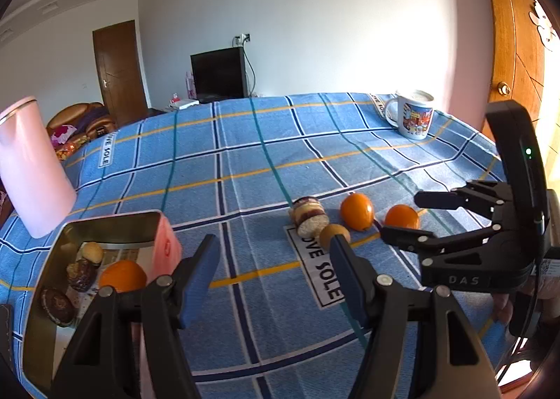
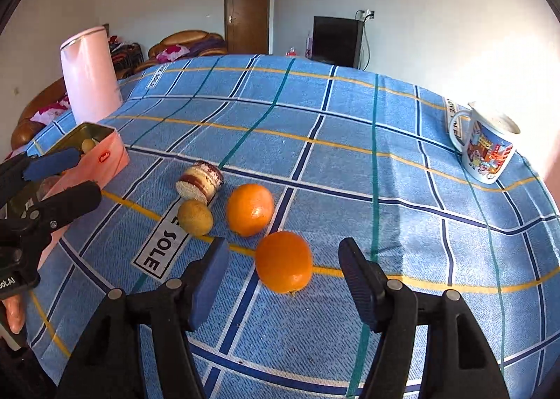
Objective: Organize fruits
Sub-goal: 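Move both open tools back over the loose fruit on the table, then grasp a large orange with the right tool while the left tool grasps a small brown kiwi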
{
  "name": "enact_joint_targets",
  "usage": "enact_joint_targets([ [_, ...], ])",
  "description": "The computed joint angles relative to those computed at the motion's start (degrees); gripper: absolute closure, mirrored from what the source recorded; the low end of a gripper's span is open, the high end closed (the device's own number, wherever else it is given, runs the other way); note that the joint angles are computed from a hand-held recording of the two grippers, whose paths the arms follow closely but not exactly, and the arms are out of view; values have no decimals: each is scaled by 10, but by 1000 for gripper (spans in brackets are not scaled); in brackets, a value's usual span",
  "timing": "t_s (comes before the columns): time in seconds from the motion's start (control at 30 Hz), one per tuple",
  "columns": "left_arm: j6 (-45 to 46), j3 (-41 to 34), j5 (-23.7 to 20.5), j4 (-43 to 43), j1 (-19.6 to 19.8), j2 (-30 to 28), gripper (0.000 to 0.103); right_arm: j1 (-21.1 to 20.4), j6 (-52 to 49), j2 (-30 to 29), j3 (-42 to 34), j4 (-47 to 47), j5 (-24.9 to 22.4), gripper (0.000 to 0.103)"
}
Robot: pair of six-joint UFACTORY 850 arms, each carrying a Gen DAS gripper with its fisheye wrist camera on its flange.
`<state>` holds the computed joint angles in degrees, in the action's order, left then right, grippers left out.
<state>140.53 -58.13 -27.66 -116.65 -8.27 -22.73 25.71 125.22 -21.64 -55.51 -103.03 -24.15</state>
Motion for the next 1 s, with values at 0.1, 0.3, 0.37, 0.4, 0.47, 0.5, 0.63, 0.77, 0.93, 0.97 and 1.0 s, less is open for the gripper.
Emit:
enact_joint_targets([
  [0.1, -19, -9, 16, 15, -10, -7, 36, -11, -45, -12, -10, 44, 32, 37],
  [0.3, -84, -26, 32, 77, -25, -21, 36, -24, -12, -14, -8, 20, 55, 66],
  [0.37, -98, -31, 39, 91, -32, -26, 36, -21, 27, -6, 1, -12, 43, 66],
  [0.4, -115, -36, 44, 105, -35, -31, 36, -21, 49, -3, 5, -28, 36, 66],
  [0.47, -153, -47, 54, 137, -42, -40, 36, -22, 99, 5, 16, -66, 27, 67],
  [0.5, -168, -52, 59, 151, -45, -44, 36, -23, 118, 8, 20, -78, 25, 67],
  [0.63, -224, -70, 78, 201, -57, -57, 37, -29, 180, 15, 29, -128, 26, 66],
  [0.77, -280, -89, 96, 252, -70, -72, 39, -31, 218, 18, 35, -163, 24, 66],
  [0.93, -408, -120, 85, 362, -71, -93, 56, -33, 252, 21, 40, -193, 24, 66],
  [0.97, -407, -120, 79, 361, -69, -94, 62, -33, 253, 21, 40, -194, 25, 66],
  [1.0, -401, -119, 71, 359, -66, -93, 72, -34, 257, 21, 40, -198, 25, 66],
])
